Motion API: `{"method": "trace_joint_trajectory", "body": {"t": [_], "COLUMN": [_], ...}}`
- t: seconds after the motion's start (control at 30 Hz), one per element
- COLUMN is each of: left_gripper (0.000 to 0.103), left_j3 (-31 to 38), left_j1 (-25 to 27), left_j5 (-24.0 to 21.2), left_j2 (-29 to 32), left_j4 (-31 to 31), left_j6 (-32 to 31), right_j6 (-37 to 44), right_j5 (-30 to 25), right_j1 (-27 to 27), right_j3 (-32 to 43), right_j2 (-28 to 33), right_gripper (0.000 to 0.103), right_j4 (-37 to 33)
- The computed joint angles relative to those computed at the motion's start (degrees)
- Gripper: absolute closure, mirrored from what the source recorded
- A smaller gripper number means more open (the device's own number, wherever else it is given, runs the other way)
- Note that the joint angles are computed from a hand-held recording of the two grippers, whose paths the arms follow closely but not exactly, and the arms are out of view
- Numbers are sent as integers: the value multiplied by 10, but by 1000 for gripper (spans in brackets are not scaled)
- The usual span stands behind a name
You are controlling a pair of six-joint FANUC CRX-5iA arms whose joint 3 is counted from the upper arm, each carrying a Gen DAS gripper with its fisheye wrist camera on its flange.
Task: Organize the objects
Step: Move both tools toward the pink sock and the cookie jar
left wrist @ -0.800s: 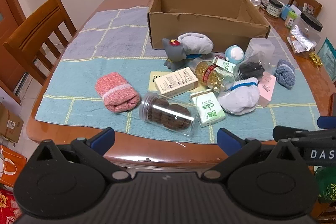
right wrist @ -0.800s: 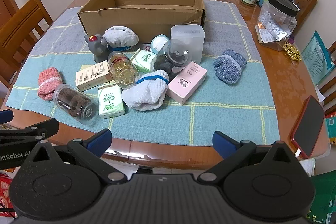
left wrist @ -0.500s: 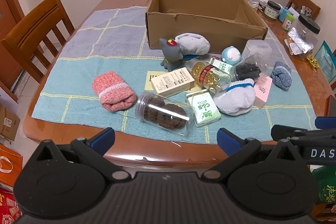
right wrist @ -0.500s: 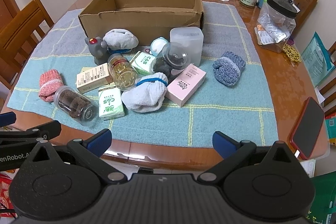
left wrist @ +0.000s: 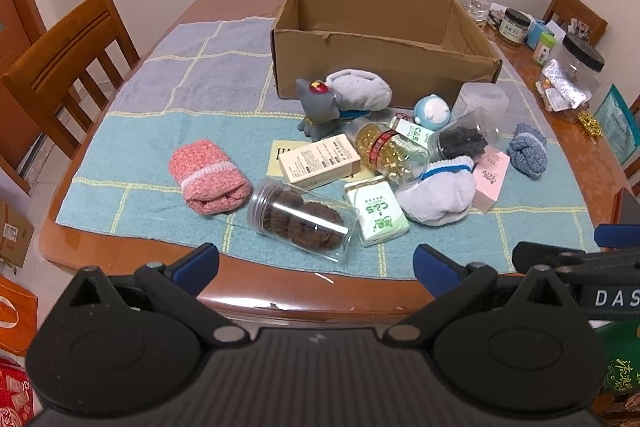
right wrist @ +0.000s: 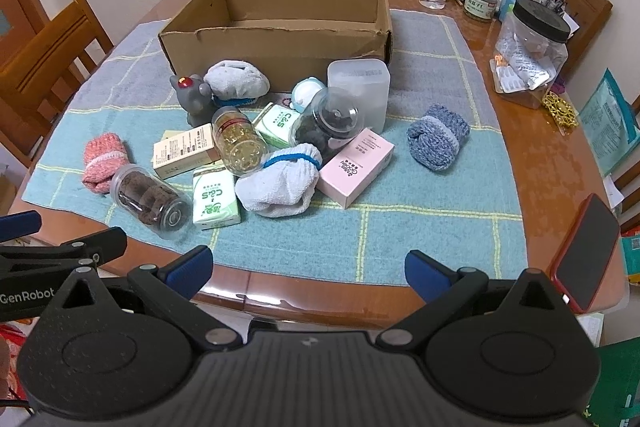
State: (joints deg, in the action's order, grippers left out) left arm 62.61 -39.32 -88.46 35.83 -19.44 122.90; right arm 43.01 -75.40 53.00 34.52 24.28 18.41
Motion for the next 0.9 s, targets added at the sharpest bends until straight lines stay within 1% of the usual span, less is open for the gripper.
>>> {"method": "trace_joint_trajectory", "body": {"t": [0.2, 0.27, 0.57, 0.67, 0.77, 0.9], "left_gripper": [1, 1, 1, 1, 1, 1], "left_j3": [15, 6, -104, -134, -177, -210], "left_j1": [5, 7, 27, 31, 52, 60], "left_j5": [-7, 1, 99, 123, 159, 183], "left_j2": [7, 2, -47, -59, -75, -89], "left_j4": [6, 1, 13, 6, 51, 50], "left_j6": [-10, -9, -47, -80, -117, -162], "right_j6": [10, 10, -9, -23, -34, -42], "right_j5": [-5, -6, 20, 24, 25, 21], "right_j1": [-4, -4, 0, 3, 4, 4], "right_j3": [14, 18, 16, 18, 21, 30], "right_j2": [3, 6, 13, 19, 26, 39], "right_gripper": [0, 0, 0, 0, 0, 0], "right_j4": [-9, -7, -7, -4, -10, -20]}}
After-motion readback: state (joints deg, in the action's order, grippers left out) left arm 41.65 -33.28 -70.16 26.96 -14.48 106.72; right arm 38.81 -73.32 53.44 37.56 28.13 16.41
